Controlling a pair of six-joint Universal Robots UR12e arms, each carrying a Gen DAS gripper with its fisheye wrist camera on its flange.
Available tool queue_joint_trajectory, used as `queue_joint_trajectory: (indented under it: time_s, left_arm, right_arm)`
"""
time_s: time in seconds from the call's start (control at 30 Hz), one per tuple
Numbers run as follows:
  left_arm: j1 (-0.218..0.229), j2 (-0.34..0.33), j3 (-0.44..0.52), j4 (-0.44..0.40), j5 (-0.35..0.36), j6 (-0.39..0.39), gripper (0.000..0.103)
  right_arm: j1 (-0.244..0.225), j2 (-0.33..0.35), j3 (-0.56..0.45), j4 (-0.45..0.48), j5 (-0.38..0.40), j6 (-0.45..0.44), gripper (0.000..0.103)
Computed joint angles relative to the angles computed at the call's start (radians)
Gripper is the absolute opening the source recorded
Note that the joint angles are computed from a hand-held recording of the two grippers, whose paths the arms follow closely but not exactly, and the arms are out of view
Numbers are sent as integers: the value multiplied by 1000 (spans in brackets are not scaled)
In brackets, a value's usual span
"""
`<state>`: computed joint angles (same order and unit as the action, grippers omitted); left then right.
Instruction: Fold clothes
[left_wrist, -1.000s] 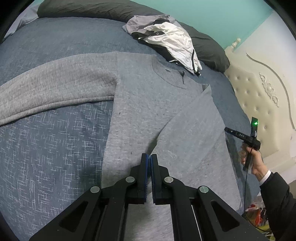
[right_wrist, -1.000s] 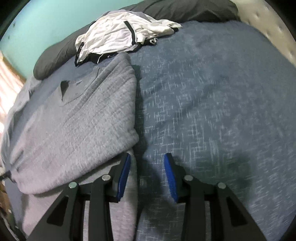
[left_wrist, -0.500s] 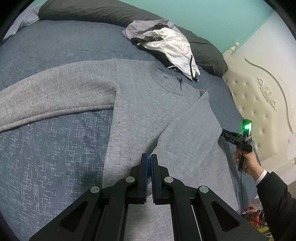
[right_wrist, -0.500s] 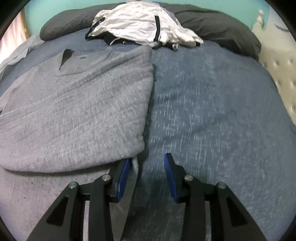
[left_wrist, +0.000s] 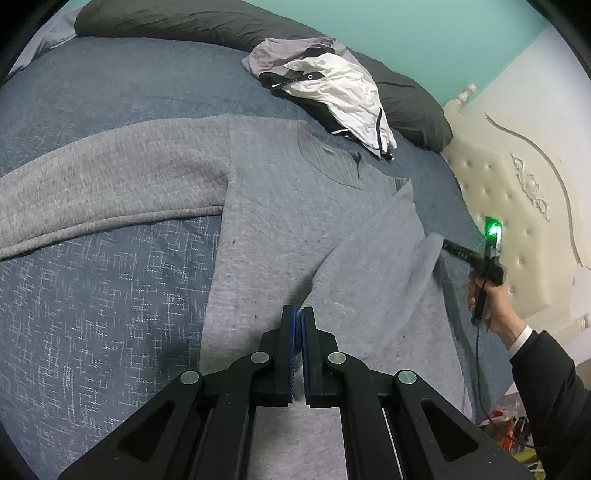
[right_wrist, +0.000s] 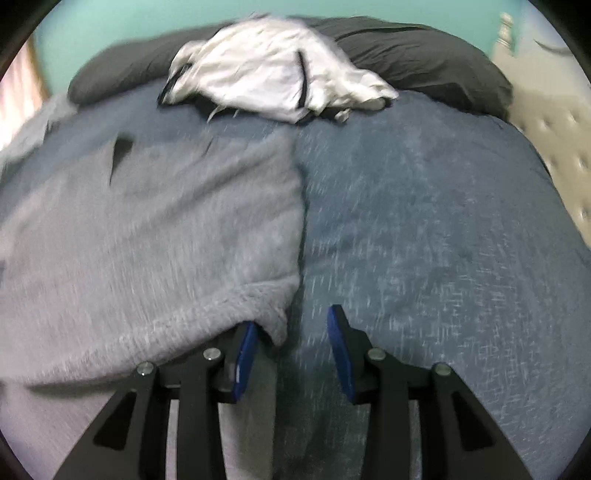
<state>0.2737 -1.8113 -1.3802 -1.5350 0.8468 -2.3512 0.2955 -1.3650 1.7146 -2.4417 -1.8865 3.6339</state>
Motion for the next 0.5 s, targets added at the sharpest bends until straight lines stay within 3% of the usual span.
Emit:
queue_joint_trajectory:
  time_s: [0.07, 0.13, 0.3, 0.5]
  left_arm:
    - [1, -1, 0, 2, -4, -2, 3]
    - [1, -1, 0, 1, -7, -4, 3]
    - [0, 0, -2, -3, -6, -1, 3]
    - [4, 3, -1, -24, -13, 9, 3]
  right_arm:
    - [-9, -10, 15, -37, 26, 18, 38]
    - [-14, -11, 14, -22, 52, 3, 26]
    - [-12, -12, 21, -39, 87, -32, 11]
    - [-5, -21, 24, -111, 40, -47, 7]
